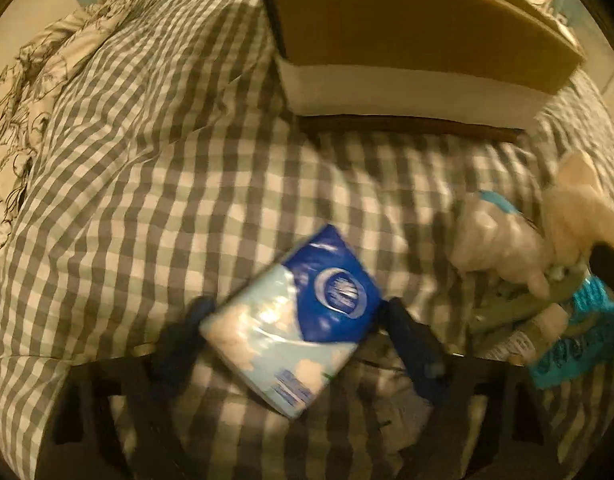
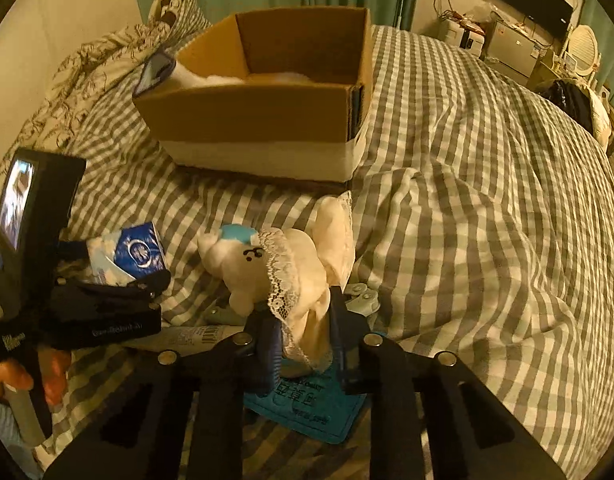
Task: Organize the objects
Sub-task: 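Grasp the blue tissue pack with the left tool while the right tool grasps the plush toy, then drop the tissue pack and plush toy into the box, opening both tools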
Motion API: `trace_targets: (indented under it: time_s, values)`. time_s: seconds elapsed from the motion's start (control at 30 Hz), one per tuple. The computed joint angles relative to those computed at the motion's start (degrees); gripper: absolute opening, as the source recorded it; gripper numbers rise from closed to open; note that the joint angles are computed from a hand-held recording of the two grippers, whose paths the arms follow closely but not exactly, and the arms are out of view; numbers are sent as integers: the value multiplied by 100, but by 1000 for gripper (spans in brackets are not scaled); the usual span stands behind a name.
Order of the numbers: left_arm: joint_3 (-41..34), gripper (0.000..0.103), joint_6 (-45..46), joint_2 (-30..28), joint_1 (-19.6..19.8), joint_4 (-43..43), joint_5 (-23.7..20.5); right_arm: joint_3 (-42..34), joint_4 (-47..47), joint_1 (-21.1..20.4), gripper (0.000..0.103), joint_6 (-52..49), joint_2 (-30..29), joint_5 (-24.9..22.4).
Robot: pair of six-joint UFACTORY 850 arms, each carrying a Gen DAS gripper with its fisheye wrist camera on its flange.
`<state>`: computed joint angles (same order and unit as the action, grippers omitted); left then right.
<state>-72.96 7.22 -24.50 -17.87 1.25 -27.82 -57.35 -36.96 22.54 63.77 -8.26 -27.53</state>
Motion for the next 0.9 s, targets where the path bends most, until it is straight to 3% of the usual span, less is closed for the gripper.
trace_targets:
  time_s: [0.13, 0.17, 0.33, 0.4, 0.47, 0.7, 0.9]
  values:
    - [325, 71, 132, 326, 18, -92, 303, 133, -328, 49, 16, 375, 244, 120]
    - [411, 65, 320, 436, 52, -320, 364, 170, -404, 72, 16, 455, 320, 130]
    - [709, 63, 1363, 863, 211, -1611, 331, 274, -759, 186, 15, 814, 622, 43]
    - [722, 51, 1322, 953, 180, -1653, 417, 300, -923, 230, 15, 958, 751, -5]
    - [708, 50, 1715, 1075, 226, -2126, 370, 295, -1053, 266, 15, 1065, 838, -36]
    - [304, 43, 2635, 1145, 338, -3018, 420, 130, -1571, 321, 15, 1340, 1015, -64]
    - [-401, 42, 3154, 963, 294, -3485, 384, -315, -1687, 67, 15, 1101, 864, 25]
